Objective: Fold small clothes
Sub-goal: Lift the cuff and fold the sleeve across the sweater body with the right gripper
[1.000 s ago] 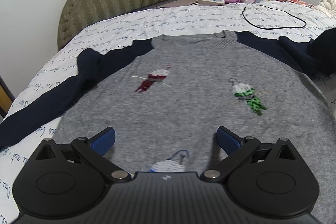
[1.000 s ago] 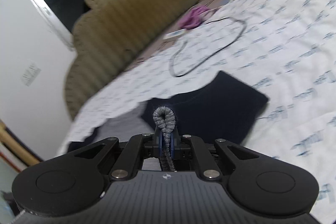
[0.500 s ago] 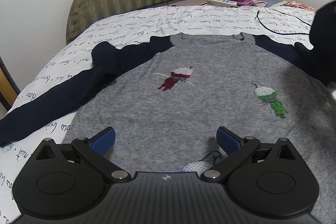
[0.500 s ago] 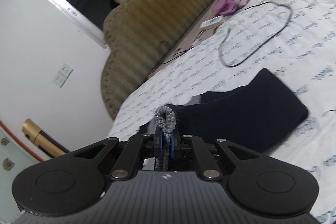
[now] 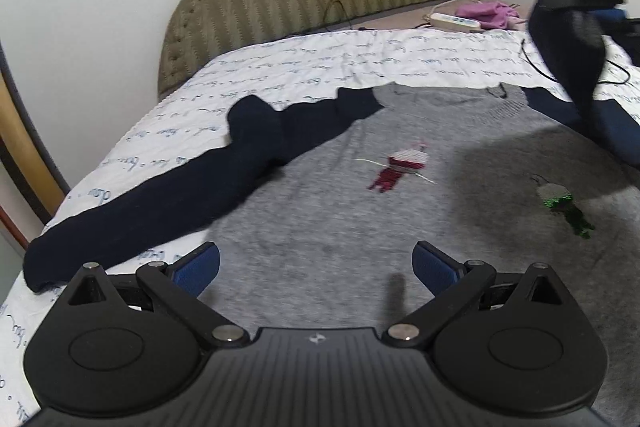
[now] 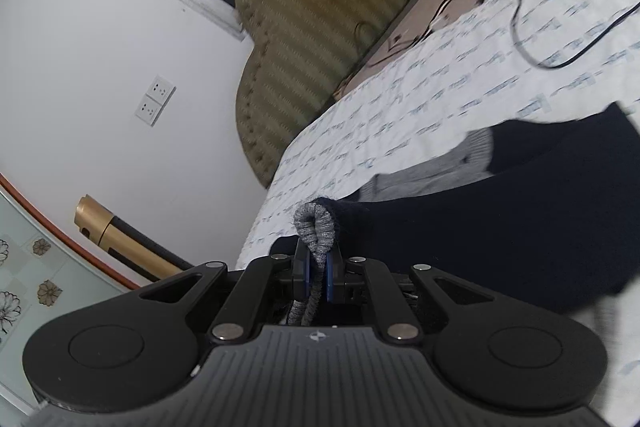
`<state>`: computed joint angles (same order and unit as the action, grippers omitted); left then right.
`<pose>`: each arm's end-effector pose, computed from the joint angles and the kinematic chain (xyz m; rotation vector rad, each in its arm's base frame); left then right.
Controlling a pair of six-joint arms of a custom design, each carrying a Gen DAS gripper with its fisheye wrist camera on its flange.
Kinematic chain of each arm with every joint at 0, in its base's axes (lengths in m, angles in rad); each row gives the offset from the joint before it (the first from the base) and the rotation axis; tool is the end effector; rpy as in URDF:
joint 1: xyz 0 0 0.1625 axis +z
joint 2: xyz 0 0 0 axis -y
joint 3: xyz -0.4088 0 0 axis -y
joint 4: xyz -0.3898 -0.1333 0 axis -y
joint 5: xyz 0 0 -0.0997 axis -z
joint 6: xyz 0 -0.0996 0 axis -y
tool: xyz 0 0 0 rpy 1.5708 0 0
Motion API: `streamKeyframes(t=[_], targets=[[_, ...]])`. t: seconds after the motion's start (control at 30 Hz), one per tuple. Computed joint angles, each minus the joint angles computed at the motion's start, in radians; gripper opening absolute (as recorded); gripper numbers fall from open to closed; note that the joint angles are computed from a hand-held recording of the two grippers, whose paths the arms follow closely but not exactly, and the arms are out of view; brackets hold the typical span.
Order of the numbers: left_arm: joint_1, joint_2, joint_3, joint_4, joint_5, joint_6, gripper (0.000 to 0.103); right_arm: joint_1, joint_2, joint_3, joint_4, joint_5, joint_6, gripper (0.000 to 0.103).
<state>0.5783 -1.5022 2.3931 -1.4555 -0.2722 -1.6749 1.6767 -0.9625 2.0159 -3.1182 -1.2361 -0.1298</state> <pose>-0.1291 -0.3580 0.1687 0.0998 1.8280 -1.0281 0.2242 -0.5381 0.1236 -0.4371 2.7010 -0.6948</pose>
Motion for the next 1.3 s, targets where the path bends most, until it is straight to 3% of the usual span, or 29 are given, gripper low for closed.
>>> streamKeyframes(t=[0.23,0.33,0.7,0.8,0.87,0.9,1.13,1.23,1.3], targets=[[-0.004,-0.015,-0.062,0.371,0.002,-0.284,0.103,0.054,0.168,-0.144,0.038,0.029,0.089,0.012],[-0.002,-0.028,-0.072,0.451,-0.005,-0.347,0.103,0.077,0.236,-0.202,0.054,0.018,0.112,0.012],[0.015,-0.084,-0.060,0.505,-0.040,-0.384,0.103,0.134,0.405,-0.370,0.108,-0.060,0.151,0.012],[0.018,-0.090,-0.060,0.515,-0.048,-0.395,0.103,0.142,0.440,-0.408,0.148,-0.095,0.154,0.021],[0.019,-0.093,-0.059,0.520,-0.055,-0.398,0.103,0.144,0.459,-0.436,0.187,-0.119,0.172,0.037],[0.017,-0.094,-0.058,0.524,-0.059,-0.400,0.103,0.143,0.466,-0.442,0.197,-0.127,0.177,0.050],[0.013,-0.111,-0.059,0.545,-0.075,-0.439,0.103,0.134,0.446,-0.394,0.194,-0.063,0.093,0.052],[0.008,-0.115,-0.057,0.545,-0.082,-0.440,0.103,0.167,0.448,-0.404,0.221,-0.193,0.085,0.052],[0.003,-0.110,-0.060,0.573,-0.085,-0.467,0.103,0.175,0.432,-0.377,0.202,-0.199,0.053,0.054]])
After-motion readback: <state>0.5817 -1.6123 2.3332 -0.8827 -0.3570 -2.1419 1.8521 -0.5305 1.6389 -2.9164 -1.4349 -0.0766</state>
